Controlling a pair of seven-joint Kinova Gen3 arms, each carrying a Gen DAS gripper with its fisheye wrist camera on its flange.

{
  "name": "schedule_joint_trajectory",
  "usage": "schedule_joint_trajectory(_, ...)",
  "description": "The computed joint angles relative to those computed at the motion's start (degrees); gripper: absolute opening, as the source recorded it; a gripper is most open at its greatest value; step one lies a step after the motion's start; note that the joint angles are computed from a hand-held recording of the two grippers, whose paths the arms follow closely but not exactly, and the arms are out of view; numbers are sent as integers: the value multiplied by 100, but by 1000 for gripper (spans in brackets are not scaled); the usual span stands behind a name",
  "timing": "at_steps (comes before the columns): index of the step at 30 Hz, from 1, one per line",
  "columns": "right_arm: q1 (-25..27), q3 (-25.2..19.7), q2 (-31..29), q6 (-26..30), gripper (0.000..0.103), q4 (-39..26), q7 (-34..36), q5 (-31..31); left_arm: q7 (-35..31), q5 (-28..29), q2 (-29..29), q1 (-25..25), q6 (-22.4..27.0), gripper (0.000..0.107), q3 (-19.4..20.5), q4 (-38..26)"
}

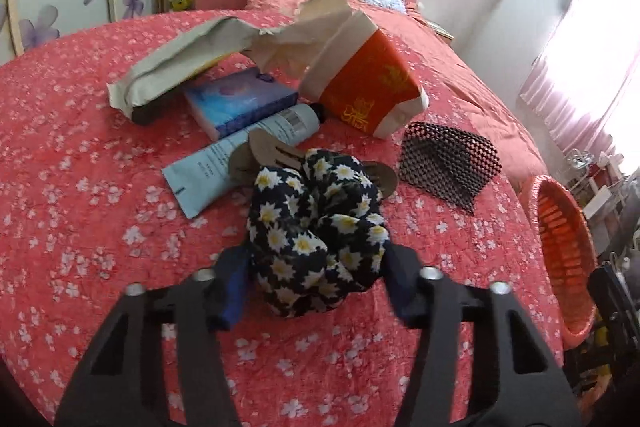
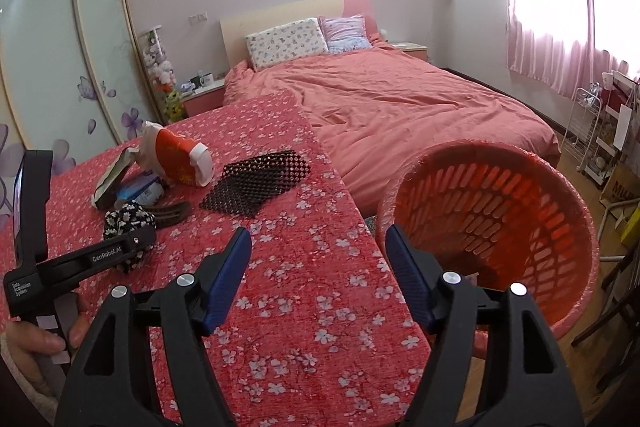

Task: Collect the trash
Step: 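Grasp the black daisy-print cloth with the left tool, then grasp the black mesh net with the right tool while the left tool holds the cloth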

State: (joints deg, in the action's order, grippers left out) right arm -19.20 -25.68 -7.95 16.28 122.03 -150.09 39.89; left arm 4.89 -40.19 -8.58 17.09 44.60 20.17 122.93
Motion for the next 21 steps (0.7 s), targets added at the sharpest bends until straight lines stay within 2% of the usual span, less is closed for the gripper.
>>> schedule_joint_trajectory(1, -35, 32, -4, 2, 69, 1, 55, -56, -13, 6, -32, 3, -50, 36, -16, 24)
schedule_joint_trajectory(5, -34, -37, 10, 28, 69, -21, 14, -27, -102, 18, -168, -29, -68, 28, 58, 79)
schedule_joint_trajectory(11, -148, -124, 57, 115, 69, -89, -174, 144, -209, 197, -674, -196, 80, 27, 252, 250)
schedule_joint_trajectory(15, -362, -154, 223, 294, 69, -243, -392, 412, -436, 443, -1106, -409, 365, 27, 396, 314)
schedule_joint_trajectory(21, -883, 171, 672, 629, 69, -734, -243, 342, -1009, 781, -1690, -773, 712, 27, 266, 438)
